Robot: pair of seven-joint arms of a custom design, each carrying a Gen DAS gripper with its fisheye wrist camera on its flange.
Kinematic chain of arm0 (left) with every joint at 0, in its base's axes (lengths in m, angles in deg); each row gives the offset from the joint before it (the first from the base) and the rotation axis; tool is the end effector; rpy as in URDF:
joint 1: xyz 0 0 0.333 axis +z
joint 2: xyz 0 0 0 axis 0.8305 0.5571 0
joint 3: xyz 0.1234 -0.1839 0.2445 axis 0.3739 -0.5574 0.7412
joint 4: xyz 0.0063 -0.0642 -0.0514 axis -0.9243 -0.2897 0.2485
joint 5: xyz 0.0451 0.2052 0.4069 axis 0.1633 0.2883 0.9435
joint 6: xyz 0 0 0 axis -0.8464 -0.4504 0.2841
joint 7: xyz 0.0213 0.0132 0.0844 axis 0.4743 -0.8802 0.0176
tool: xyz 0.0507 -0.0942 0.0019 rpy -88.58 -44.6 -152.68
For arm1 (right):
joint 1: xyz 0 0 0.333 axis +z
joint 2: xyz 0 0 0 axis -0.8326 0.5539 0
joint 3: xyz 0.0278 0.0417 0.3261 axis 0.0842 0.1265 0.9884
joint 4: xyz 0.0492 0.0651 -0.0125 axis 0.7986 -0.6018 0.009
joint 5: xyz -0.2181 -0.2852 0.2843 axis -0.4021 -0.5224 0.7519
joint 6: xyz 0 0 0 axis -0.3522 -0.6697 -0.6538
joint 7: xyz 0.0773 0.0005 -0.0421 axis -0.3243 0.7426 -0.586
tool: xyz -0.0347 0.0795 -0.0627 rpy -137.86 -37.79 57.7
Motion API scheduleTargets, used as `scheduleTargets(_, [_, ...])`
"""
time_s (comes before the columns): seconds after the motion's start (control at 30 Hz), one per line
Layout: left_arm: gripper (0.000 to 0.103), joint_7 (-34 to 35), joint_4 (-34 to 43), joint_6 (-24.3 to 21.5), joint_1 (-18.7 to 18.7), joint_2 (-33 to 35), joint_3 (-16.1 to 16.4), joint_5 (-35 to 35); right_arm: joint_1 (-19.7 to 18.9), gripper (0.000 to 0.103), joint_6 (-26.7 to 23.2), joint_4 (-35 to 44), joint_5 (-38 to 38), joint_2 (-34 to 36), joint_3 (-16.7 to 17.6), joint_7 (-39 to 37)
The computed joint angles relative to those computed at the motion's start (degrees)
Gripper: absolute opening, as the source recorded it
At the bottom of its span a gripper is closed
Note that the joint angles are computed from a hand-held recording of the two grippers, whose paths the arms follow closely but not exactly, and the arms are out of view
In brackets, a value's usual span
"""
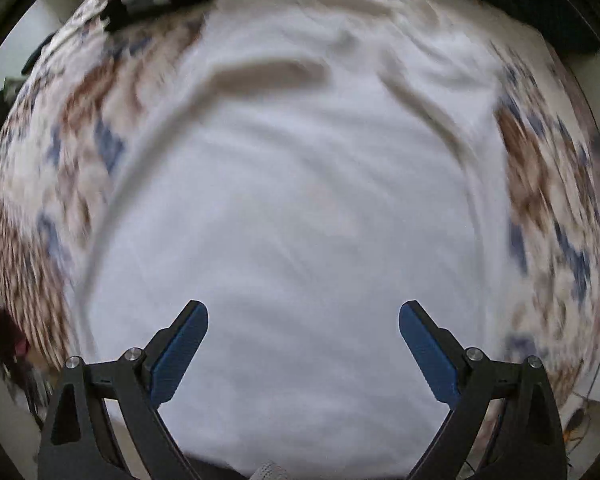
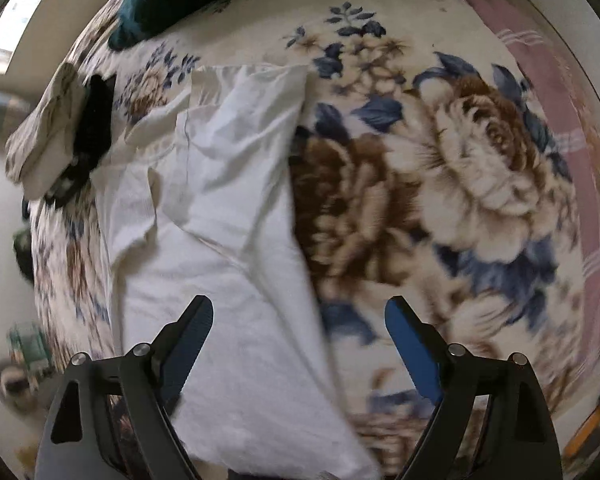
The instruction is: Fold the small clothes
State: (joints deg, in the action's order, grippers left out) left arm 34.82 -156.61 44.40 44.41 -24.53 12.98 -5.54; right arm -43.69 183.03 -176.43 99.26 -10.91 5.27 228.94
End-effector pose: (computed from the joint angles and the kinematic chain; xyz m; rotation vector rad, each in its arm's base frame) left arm 0.6612 -0.2369 0.3624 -1.5513 2.6532 -0.0675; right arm 0.5789 0.1524 0.3960 -0.9924 2.6943 0.2352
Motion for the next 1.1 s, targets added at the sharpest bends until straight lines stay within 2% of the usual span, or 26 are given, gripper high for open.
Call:
scheduleTargets(0.17, [0.098,-1.4,-12.5,-1.5,-1.9,-8.4,-3.1,-4.0,-1.3,0.089,-0.8,-5.5,4.8,-4.7,-2.4,-11.6])
scheduleTargets(0.3, [0.098,-0.8,-18.6,-0.7,-4.2,-11.2,-5.1,-4.5,-2.5,0.09,-0.8,-7.6,6.4,-5.0,-4.0,-17.7])
scheduleTargets(0.43, [0.097,-3.7,-24.1,5.1,-6.4,-12.7,-5.9,-0.7,-3.4,0.089,3.0,-6.6,13.8,-1.2,-4.9,-25.8])
scheduleTargets(0.47, [0.085,-5.1,-25.0,6.5,-6.7,-13.0,-5.8,0.5,-3.7,0.089,3.9,-5.3,17.1,0.9,-5.0,-28.8])
scheduleTargets(0.5, [0.068,-6.8,-25.7,7.6,-6.8,-13.0,-5.6,1.7,-4.2,0.089,4.6,-4.0,19.4,2.7,-4.6,-30.7])
scheduleTargets(0.53, [0.061,-7.4,-26.1,8.2,-6.6,-13.0,-5.4,1.6,-4.9,0.089,5.4,-2.0,22.6,5.3,-4.2,-33.6])
scheduleTargets(0.57, [0.045,-7.0,-26.9,9.2,-6.3,-13.4,-5.3,0.8,-5.7,0.089,5.8,0.1,25.2,7.7,-3.6,-35.8])
scheduleTargets(0.6, [0.024,-6.6,-27.7,10.8,-5.9,-13.9,-5.1,0.1,-6.8,0.089,5.8,2.7,27.9,10.5,-2.8,-38.5])
scheduleTargets(0.67, [0.003,-6.0,-28.5,13.1,-5.2,-14.6,-4.7,0.0,-8.8,0.088,6.0,8.8,30.5,16.9,-1.1,-41.1])
scheduleTargets(0.77, [0.002,-3.6,-29.8,15.7,-3.8,-16.1,-4.1,-2.5,-11.1,0.07,5.9,16.5,29.9,24.6,0.7,-39.1])
scheduleTargets(0.83, [0.002,-2.4,-30.0,16.5,-2.9,-16.9,-3.7,-4.3,-12.1,0.044,5.8,20.1,28.8,28.1,1.6,-36.2])
scheduleTargets(0.87, [0.002,-1.6,-29.8,16.3,-2.4,-17.0,-3.5,-5.6,-12.8,0.037,6.5,21.2,29.0,29.4,2.3,-35.4])
scheduleTargets(0.9, [0.002,-1.3,-29.5,15.8,-1.9,-17.2,-3.3,-6.6,-13.5,0.021,7.1,21.8,29.1,30.0,3.2,-35.2])
scheduleTargets(0.93, [0.002,-1.1,-29.2,15.3,-1.3,-17.4,-3.0,-7.3,-13.7,0.011,7.7,22.4,28.3,30.4,3.6,-34.1])
scheduleTargets(1.1, [0.002,0.6,-26.8,12.3,1.7,-18.1,-1.4,-11.8,-14.1,0.008,8.6,24.6,24.4,29.7,5.4,-32.0])
